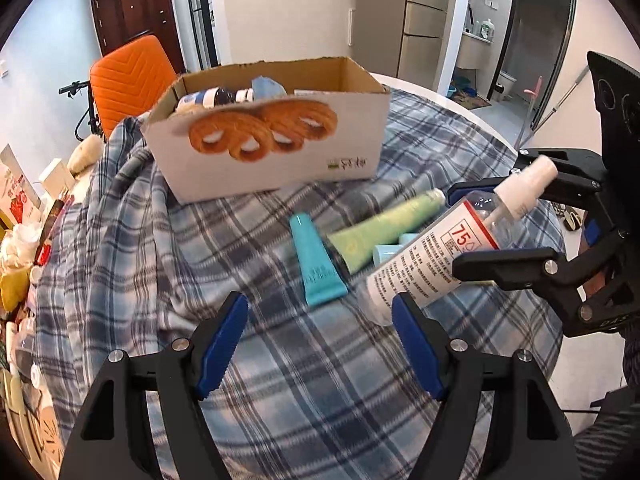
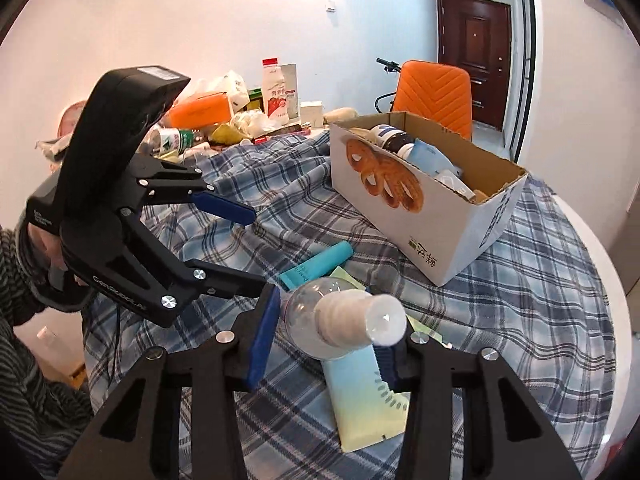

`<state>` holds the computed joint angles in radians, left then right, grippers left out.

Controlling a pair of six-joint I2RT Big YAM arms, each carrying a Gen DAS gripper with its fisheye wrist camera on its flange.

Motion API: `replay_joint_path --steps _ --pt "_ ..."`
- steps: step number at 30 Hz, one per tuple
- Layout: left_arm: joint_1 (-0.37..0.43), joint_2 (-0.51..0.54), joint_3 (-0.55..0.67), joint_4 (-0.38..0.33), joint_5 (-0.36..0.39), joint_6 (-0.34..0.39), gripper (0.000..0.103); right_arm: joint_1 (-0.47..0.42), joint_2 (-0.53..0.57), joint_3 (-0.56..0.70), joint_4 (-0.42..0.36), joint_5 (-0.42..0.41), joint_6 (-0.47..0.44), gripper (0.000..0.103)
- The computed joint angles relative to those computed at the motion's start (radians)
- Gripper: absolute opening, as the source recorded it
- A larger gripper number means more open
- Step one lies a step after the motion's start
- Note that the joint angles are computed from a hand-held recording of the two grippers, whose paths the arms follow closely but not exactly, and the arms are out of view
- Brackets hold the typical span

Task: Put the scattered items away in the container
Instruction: 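Lift the spray bottle upright with the right gripper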

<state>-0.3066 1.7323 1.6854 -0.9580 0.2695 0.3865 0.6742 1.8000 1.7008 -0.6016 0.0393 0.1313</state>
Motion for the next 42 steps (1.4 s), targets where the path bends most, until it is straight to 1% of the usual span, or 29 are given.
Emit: replay_joint_path --steps 2,5,8,10,14,17,21,24,27,28,31,34,38,42 --pt "0.000 0.015 0.017 -0.005 0.001 -0.011 0.077 -0.008 0.005 0.006 0.007 -0.017 0.014 0.043" --pt "-0.001 0.037 0.037 -0.024 0.012 -0.019 0.077 -0.010 0.016 0.016 0.020 -0.018 0.019 0.043" --pt "-0.004 0.026 0.018 0.009 -0.008 -0.020 0.077 -0.012 0.027 0.028 0.035 -0.028 0.023 0.042" --pt "-0.004 0.025 0.014 0.015 -0.019 -0.018 0.077 -0.017 0.042 0.044 0.040 -0.058 0.035 0.041" --pt "0.006 0.034 0.027 -0.008 -0.018 -0.023 0.077 -0.018 0.075 0.074 0.047 -0.109 0.055 0.039" --pt "0.017 0.037 0.033 -0.026 0.000 -0.030 0.077 -0.014 0.092 0.085 0.050 -0.121 0.056 0.038" --pt "0.020 0.035 0.029 -0.023 -0.001 -0.025 0.077 -0.013 0.094 0.076 0.079 -0.117 0.062 0.038" --pt "0.019 0.037 0.030 -0.019 -0.001 -0.031 0.077 -0.009 0.093 0.059 0.118 -0.093 0.068 0.038" --pt "0.017 0.032 0.020 0.004 -0.015 -0.036 0.077 -0.004 0.092 0.042 0.160 -0.069 0.092 0.038" --pt "0.017 0.032 0.018 0.009 -0.020 -0.036 0.077 -0.002 0.092 0.042 0.162 -0.064 0.084 0.038" --pt "0.018 0.036 0.017 0.005 -0.027 -0.032 0.077 0.008 0.094 0.050 0.148 -0.038 0.055 0.037" --pt "0.016 0.038 0.018 0.003 -0.036 -0.023 0.077 0.020 0.096 0.066 0.117 -0.001 0.034 0.037" --pt "0.016 0.042 0.032 -0.002 -0.031 -0.026 0.077 0.023 0.090 0.082 0.076 0.050 0.068 0.037" --pt "0.012 0.046 0.062 -0.004 -0.023 -0.034 0.077 0.007 0.066 0.086 0.073 0.049 0.087 0.037"
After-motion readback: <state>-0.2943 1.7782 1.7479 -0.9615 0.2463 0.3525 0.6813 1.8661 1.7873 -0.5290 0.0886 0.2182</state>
